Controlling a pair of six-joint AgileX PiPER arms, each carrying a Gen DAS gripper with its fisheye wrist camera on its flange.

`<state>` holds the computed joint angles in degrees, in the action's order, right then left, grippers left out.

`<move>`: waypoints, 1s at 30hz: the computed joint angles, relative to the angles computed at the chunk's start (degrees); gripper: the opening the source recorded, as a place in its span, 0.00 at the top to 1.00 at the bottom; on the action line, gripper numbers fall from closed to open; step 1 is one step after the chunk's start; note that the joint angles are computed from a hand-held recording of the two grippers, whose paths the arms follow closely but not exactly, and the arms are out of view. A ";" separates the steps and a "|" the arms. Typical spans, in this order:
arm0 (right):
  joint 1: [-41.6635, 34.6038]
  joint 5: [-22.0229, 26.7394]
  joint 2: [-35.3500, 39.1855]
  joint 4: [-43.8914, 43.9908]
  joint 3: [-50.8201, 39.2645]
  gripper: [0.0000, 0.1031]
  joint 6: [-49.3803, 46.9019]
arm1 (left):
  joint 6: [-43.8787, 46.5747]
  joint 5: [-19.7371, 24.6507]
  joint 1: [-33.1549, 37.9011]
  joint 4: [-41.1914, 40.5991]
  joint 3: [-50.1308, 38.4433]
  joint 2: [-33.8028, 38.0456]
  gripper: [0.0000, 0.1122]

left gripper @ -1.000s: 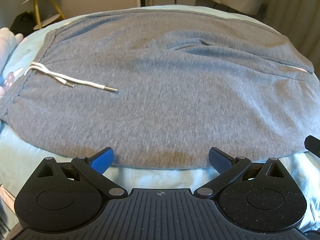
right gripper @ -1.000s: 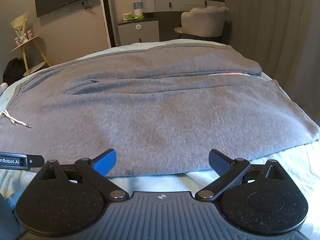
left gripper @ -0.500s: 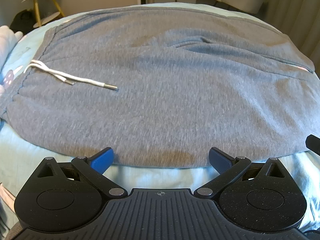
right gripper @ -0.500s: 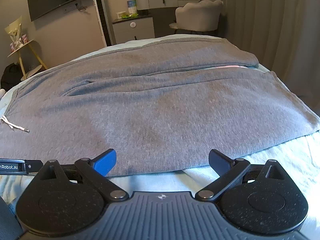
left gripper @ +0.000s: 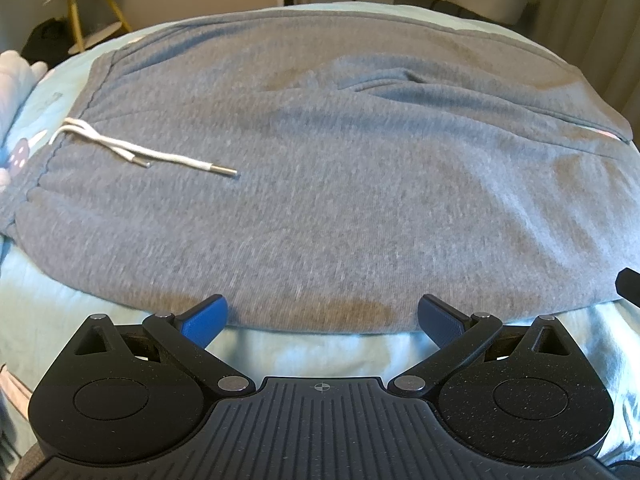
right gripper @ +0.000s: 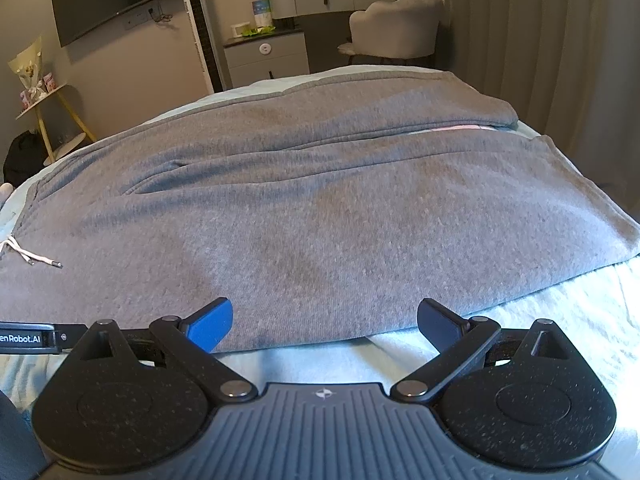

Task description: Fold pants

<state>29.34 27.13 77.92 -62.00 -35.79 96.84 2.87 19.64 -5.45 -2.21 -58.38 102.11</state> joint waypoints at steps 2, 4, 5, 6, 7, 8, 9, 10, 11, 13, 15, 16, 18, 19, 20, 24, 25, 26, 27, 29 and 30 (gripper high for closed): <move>-0.33 -0.61 -0.18 -0.19 0.24 0.04 0.15 | 0.25 -0.10 0.18 -0.40 0.06 -0.07 0.08; -0.47 -1.00 -0.30 -0.32 0.37 0.04 0.36 | 0.16 -0.36 0.19 -0.28 0.23 -0.22 0.08; -0.64 -1.32 -0.31 -0.27 0.42 0.04 0.34 | 0.21 -0.35 0.18 -0.29 0.22 -0.20 0.08; -0.83 -1.60 -0.25 -0.04 0.41 0.04 0.12 | 0.36 -0.25 0.19 -0.41 0.16 -0.13 0.08; -1.04 -1.87 -0.15 0.37 0.36 0.04 -0.28 | 0.51 -0.05 0.20 -0.52 0.05 -0.07 0.08; -1.30 -2.19 -0.04 0.96 0.25 0.04 -0.93 | 0.48 0.09 0.21 -0.48 -0.08 0.02 0.08; -1.52 -2.47 0.05 1.55 0.14 0.04 -1.53 | 0.40 0.21 0.22 -0.45 -0.17 0.05 0.08; -1.52 -2.53 -0.03 1.88 0.20 0.04 -1.75 | 0.41 0.26 0.25 -0.53 -0.19 0.02 0.08; -1.60 -2.72 -0.12 1.98 0.23 0.04 -1.77 | 0.64 0.14 0.29 -0.82 -0.09 -0.08 0.08; -2.00 -3.22 -0.39 2.12 0.40 0.04 -1.69 | 1.49 -0.02 0.40 -1.59 0.08 -0.19 0.08; -2.86 -4.39 -0.62 3.46 0.52 0.04 -2.82 | 2.39 0.43 0.53 -2.41 -0.11 -0.15 0.08; -3.53 -5.24 -0.64 4.70 0.50 0.04 -4.03 | 3.11 0.54 0.65 -3.06 -0.08 -0.21 0.08; -5.05 -6.80 -0.71 7.92 0.49 0.04 -7.21 | 3.02 0.53 0.71 -2.75 0.25 -0.73 0.08; -6.48 -8.38 -0.80 10.59 0.45 0.04 -9.74 | 3.76 0.19 0.83 -3.39 0.58 -1.14 0.08; -7.91 -10.02 -0.79 13.98 0.37 0.04 -13.10 | 4.53 -0.32 0.97 -4.06 1.01 -1.65 0.08; -11.03 -9.71 2.20 22.82 -2.76 0.04 -24.71 | 6.89 -0.83 1.22 -5.70 0.97 -1.59 0.08; -11.28 -9.24 2.89 22.41 -3.41 0.04 -24.78 | 6.49 -0.63 1.19 -5.30 0.62 -1.20 0.08; -11.81 -9.03 3.68 21.83 -4.10 0.04 -24.77 | 5.41 -0.34 1.10 -4.38 0.19 -0.79 0.08; -12.34 -9.04 4.47 21.68 -4.70 0.04 -24.95 | 5.39 -0.03 1.18 -4.50 -0.23 -0.45 0.08; -13.57 -9.52 6.26 23.43 -5.67 0.04 -27.36 | 6.61 0.21 1.58 -6.07 -0.62 -0.08 0.08; -14.05 -8.99 7.83 25.13 -6.60 0.04 -29.53 | 6.46 0.35 1.72 -6.16 -0.74 -0.02 0.08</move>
<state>15.28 18.14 85.75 -36.87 -42.39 67.31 9.33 20.00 -3.73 -8.37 -59.12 102.09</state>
